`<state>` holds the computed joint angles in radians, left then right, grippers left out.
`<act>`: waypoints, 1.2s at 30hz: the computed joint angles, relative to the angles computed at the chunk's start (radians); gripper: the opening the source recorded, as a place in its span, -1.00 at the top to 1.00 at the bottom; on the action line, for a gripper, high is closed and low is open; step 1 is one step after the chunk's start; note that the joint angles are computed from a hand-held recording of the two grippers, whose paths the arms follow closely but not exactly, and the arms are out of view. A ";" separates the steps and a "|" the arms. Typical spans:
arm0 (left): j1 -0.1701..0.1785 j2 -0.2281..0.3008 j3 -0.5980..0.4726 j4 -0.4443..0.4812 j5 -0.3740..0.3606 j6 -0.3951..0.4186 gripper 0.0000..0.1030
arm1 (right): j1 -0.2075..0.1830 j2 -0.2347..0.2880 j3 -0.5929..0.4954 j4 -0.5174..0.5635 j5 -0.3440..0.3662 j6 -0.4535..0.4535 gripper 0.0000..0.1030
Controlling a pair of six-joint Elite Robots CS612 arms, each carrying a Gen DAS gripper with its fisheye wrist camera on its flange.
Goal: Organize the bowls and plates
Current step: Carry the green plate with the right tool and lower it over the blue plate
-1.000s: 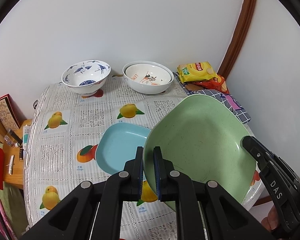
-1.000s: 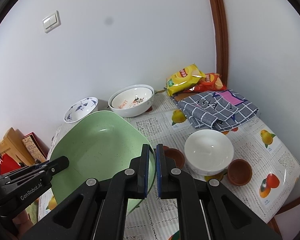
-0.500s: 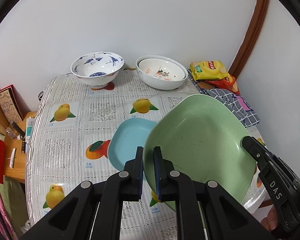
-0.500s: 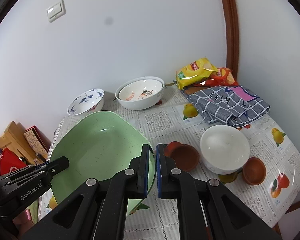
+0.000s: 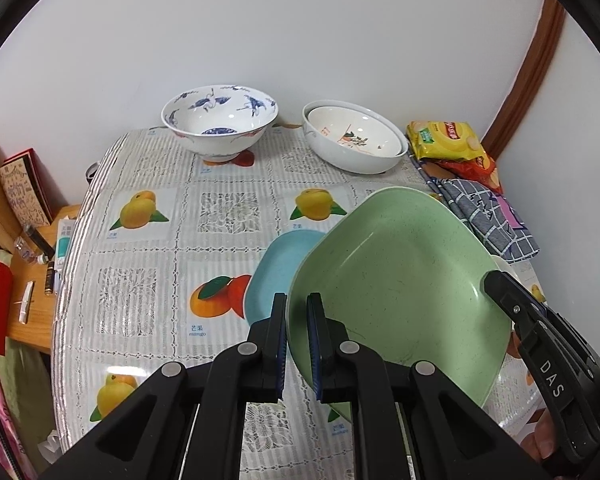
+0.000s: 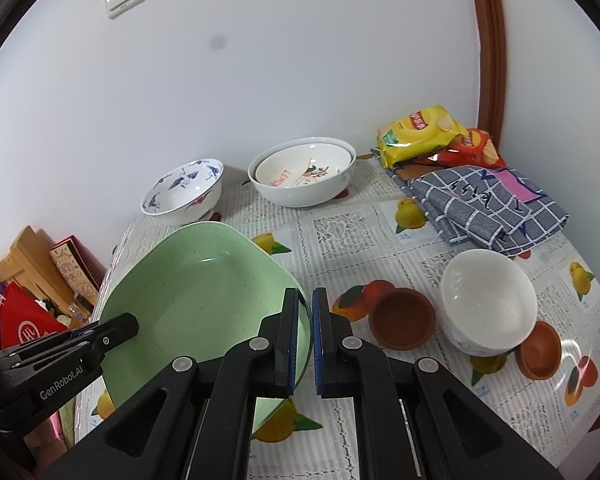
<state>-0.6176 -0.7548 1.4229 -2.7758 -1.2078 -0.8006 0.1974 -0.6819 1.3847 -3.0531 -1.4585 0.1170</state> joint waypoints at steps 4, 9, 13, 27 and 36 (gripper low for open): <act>0.007 0.009 -0.006 0.012 -0.009 -0.005 0.81 | 0.003 0.014 -0.020 0.022 0.002 -0.006 0.86; 0.018 0.021 -0.010 0.027 -0.024 -0.021 0.81 | 0.005 0.037 -0.051 0.061 0.022 -0.012 0.86; 0.026 0.030 -0.015 0.037 -0.035 -0.034 0.81 | 0.008 0.054 -0.075 0.084 0.035 -0.020 0.86; 0.056 0.082 -0.067 0.081 -0.088 -0.053 0.81 | 0.012 0.136 -0.191 0.173 0.054 -0.052 0.85; 0.066 0.112 -0.107 0.104 -0.106 -0.053 0.81 | 0.010 0.172 -0.245 0.211 0.054 -0.070 0.84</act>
<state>-0.5520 -0.6431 1.3160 -2.6719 -1.3135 -0.8539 0.2075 -0.5102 1.1401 -2.8421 -1.4049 0.0470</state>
